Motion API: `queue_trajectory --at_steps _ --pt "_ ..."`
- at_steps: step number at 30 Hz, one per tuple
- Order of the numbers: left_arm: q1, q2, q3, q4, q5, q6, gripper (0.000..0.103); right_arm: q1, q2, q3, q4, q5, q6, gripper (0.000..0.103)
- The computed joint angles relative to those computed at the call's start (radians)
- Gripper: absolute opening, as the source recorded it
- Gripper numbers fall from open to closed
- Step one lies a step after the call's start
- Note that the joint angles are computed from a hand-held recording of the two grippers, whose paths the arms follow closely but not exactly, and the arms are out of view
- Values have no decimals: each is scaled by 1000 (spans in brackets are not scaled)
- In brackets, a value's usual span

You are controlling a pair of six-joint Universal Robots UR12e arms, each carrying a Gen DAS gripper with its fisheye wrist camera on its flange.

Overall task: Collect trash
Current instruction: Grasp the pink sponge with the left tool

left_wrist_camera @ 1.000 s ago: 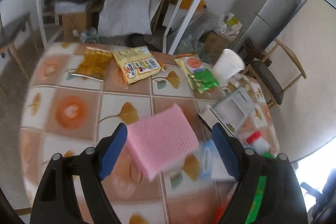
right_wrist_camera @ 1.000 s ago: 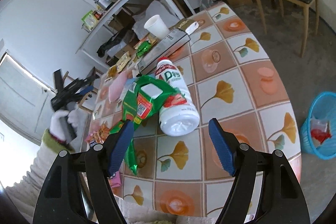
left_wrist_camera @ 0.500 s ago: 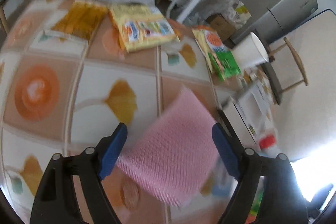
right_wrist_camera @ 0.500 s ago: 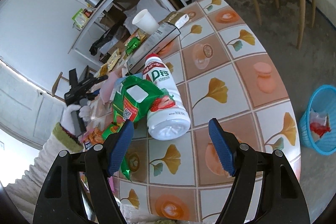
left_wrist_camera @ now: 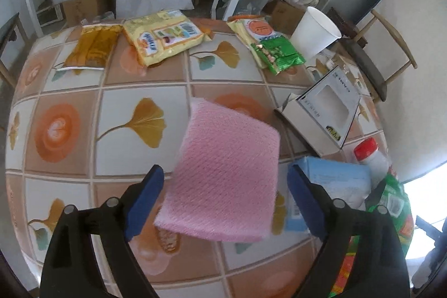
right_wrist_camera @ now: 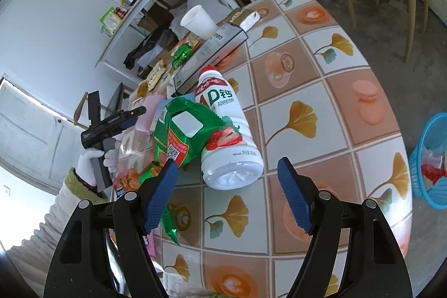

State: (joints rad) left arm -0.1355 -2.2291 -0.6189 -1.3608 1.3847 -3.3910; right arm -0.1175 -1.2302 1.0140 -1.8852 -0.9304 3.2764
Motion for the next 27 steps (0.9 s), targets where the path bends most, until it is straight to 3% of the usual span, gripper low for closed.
queue_trajectory --at_steps 3,9,16,19,21,25,27 --pt "-7 -12 18 -10 3 16 92 -7 -7 8 -12 -7 11 71" --pt "-41 -58 104 -136 127 115 92 -10 -8 10 -17 -3 12 71" --pt "-47 -58 97 -133 165 100 92 -5 -1 -9 -1 -10 -8 71" --pt "-47 -59 102 -141 181 97 86 2 18 -52 29 -22 -39 71" --pt "-46 -58 101 -146 200 88 85 10 42 -104 57 -33 -78 71" --pt "-39 -43 77 -134 218 47 84 48 136 -299 171 -44 -231 72" --pt "-37 -35 62 -123 225 44 84 82 221 -468 283 -63 -353 75"
